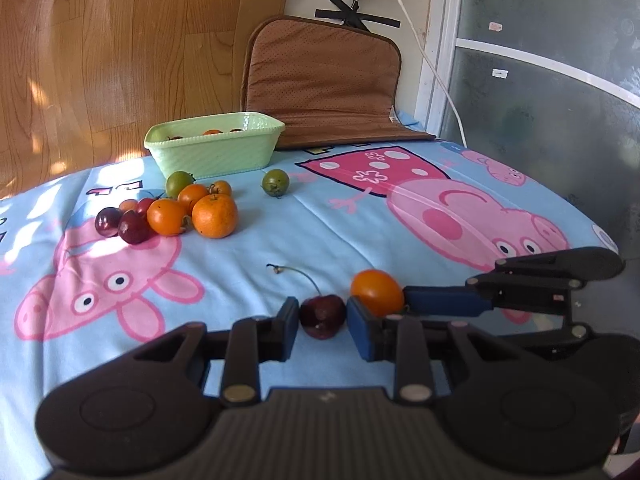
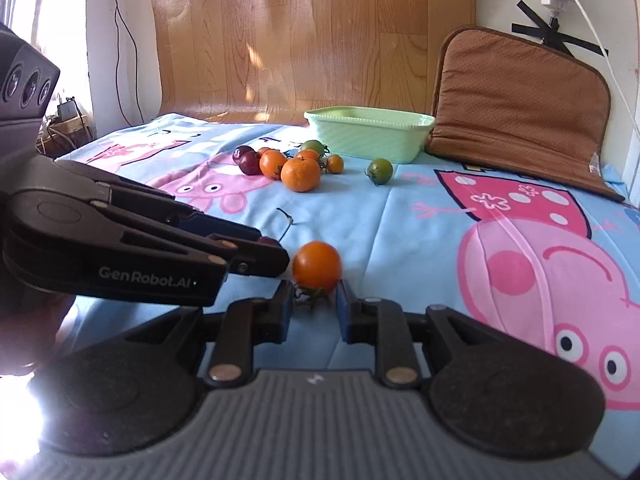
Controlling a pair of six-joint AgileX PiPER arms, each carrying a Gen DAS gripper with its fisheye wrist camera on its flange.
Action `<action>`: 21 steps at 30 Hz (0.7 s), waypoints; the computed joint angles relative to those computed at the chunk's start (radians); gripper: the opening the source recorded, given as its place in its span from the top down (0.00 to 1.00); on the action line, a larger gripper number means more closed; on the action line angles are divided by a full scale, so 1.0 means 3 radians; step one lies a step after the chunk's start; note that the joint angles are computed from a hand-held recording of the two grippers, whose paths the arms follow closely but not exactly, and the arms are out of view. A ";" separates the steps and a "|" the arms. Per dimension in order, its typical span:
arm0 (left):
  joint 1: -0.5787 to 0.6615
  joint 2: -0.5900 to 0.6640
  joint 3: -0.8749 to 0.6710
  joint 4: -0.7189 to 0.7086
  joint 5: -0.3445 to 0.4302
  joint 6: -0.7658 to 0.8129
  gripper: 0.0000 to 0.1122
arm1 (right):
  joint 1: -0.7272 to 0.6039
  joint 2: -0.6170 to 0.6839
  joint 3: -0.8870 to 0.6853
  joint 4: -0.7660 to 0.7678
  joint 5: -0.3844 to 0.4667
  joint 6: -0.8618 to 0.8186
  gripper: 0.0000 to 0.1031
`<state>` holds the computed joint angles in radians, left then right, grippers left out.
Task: Organize fruits
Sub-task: 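Grasp a dark red cherry with the left tool while the right tool grasps an orange tomato, then carry the cherry and orange tomato into the basket and open both tools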
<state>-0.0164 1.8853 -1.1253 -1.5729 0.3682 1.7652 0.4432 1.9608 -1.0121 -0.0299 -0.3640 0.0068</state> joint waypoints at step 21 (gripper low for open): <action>-0.0036 -0.0038 -0.0153 0.0338 -0.0100 -0.0456 0.77 | -0.0065 0.0081 -0.0184 -0.0323 -0.0028 0.0034 0.71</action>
